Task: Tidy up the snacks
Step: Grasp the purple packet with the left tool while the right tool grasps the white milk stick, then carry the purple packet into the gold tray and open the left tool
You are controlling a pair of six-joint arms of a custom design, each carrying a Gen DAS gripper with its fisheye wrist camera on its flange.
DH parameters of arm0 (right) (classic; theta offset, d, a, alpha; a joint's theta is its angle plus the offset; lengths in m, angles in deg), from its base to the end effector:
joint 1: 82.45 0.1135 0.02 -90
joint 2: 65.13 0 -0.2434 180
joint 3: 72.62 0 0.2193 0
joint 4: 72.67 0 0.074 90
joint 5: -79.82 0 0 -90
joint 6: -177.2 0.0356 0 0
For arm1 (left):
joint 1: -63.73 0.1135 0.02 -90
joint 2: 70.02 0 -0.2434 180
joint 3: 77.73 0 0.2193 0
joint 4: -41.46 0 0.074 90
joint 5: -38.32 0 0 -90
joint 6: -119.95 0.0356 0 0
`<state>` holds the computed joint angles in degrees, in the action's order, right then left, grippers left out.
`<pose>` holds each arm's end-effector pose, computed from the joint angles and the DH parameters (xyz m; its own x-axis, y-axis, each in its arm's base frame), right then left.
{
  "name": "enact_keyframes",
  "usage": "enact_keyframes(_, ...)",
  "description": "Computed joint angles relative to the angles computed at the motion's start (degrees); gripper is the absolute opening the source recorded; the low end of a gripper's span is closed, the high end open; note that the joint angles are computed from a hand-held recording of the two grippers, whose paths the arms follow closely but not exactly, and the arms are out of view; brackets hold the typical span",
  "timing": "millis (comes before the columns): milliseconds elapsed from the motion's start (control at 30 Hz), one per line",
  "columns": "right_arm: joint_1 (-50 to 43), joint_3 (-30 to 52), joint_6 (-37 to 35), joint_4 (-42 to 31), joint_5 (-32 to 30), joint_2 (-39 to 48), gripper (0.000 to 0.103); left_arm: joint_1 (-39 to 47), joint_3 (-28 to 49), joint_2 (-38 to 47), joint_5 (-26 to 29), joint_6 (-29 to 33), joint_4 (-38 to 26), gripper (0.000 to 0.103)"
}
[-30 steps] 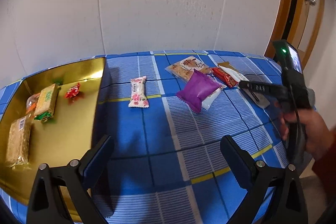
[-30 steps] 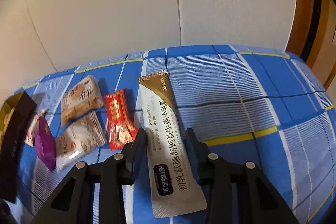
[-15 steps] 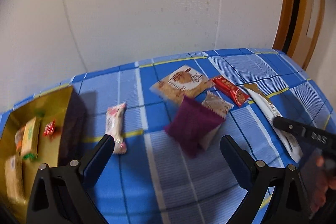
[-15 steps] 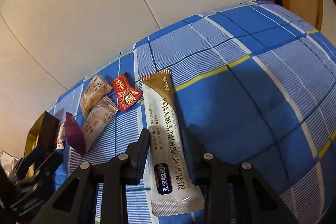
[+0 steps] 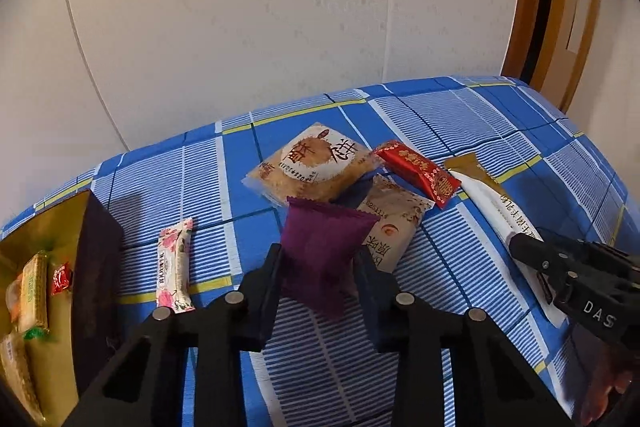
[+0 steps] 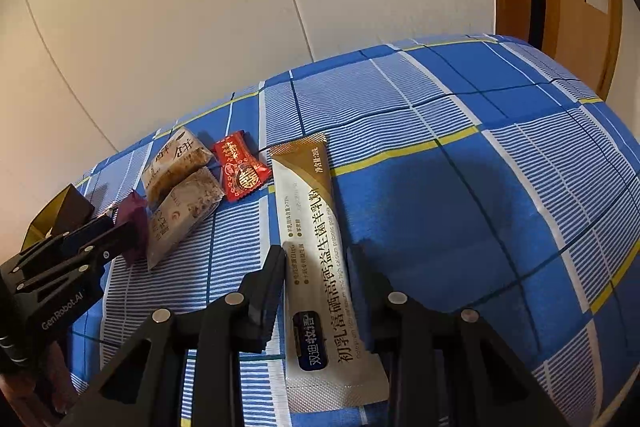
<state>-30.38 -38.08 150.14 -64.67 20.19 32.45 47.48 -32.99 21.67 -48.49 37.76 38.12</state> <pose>0.1442 0.1558 0.0735 -0.6766 0.3817 -0.6297 0.2201 0.9209 0.3218 0.2365 -0.0710 0.1123 -0.6891 0.3422 -0.6388 0.4110 0.9106 0.0444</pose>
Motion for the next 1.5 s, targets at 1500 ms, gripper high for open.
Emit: enact_keyframes(1500, 2.68, 4.73, -0.11, -5.11, 6.73, 4.32, 0.033, 27.27, -7.76, -27.76, 23.56, 9.84, -19.42, 0.039)
